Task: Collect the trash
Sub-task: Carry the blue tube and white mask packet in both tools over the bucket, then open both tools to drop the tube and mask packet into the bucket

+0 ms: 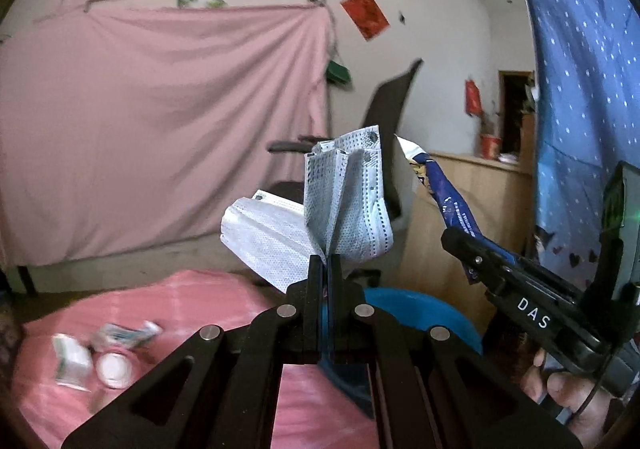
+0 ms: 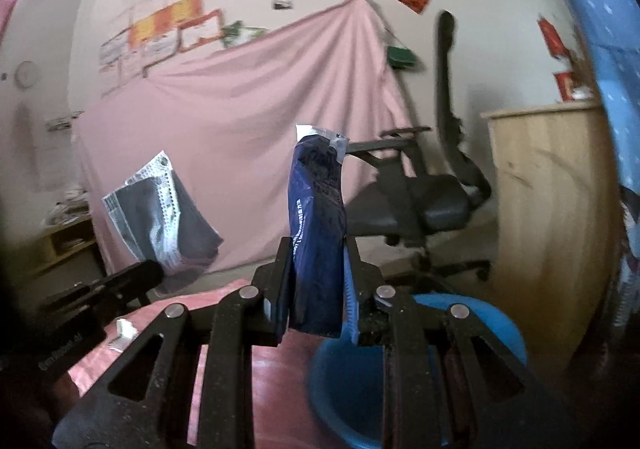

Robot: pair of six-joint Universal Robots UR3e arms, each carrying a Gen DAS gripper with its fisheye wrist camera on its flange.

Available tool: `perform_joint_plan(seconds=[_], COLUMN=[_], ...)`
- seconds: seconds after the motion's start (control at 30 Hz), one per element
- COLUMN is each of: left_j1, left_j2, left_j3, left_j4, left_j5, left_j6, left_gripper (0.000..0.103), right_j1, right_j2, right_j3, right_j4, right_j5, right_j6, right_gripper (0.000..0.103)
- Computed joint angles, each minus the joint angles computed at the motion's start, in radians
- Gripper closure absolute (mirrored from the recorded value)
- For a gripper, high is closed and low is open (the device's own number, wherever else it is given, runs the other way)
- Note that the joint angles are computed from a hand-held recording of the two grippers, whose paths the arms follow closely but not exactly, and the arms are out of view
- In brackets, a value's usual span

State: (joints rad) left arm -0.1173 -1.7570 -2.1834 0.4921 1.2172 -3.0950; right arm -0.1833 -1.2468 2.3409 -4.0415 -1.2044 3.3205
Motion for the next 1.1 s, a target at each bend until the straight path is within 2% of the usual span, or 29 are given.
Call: perform_joint_plan(seconds=[0.1, 0.2, 0.37, 0.53, 0.73, 0.9, 1.07, 1.1], left_j1=[-0.077, -0.106, -0.167, -0.203, -0.193, -0.166, -0.151, -0.146], left_j2=[-0.095, -0.150, -0.237, -0.308, -0.312, -0.281, -0.248, -0.236], left_j3=[0.124, 0.200, 0.390, 0.523, 0.571, 0.532, 0.466, 0.445], left_j4=[-0.080, -0.161, -0.388, -0.528, -0.668, -0.676, -0.585, -0.559], left_j5=[0.040, 0.029, 0.031, 0.039, 0.028, 0.029, 0.037, 0.039], left_j6=[-0.023, -0.038, -0.058, -0.080, -0.080, -0.081, -0.114, -0.122], left_gripper=[0.103, 0.103, 0.103, 0.103, 0.100, 0.094, 0.075, 0.074], right_j1=[-0.056, -0.107, -0.202, -0.217, -0.235, -0.241, -0.240, -0.238], right_j2=[-0.005, 0.001, 0.029, 0.050, 0.051, 0.043, 0.032, 0.029], right_j3=[0.028, 0.050, 0.055, 0.044, 0.032, 0.034, 0.031, 0.034], right_j4=[0.043, 0.074, 0.135, 0.194, 0.256, 0.278, 0.270, 0.260], right_j5=[0.022, 0.049, 0.160, 0.161, 0.167, 0.169, 0.166, 0.164], right_j6=[-0.023, -0.031, -0.006, -0.004, -0.009, -0.012, -0.009, -0.007], right_gripper=[0.055, 0.055, 0.052, 0.050, 0.043, 0.040, 0.034, 0.033])
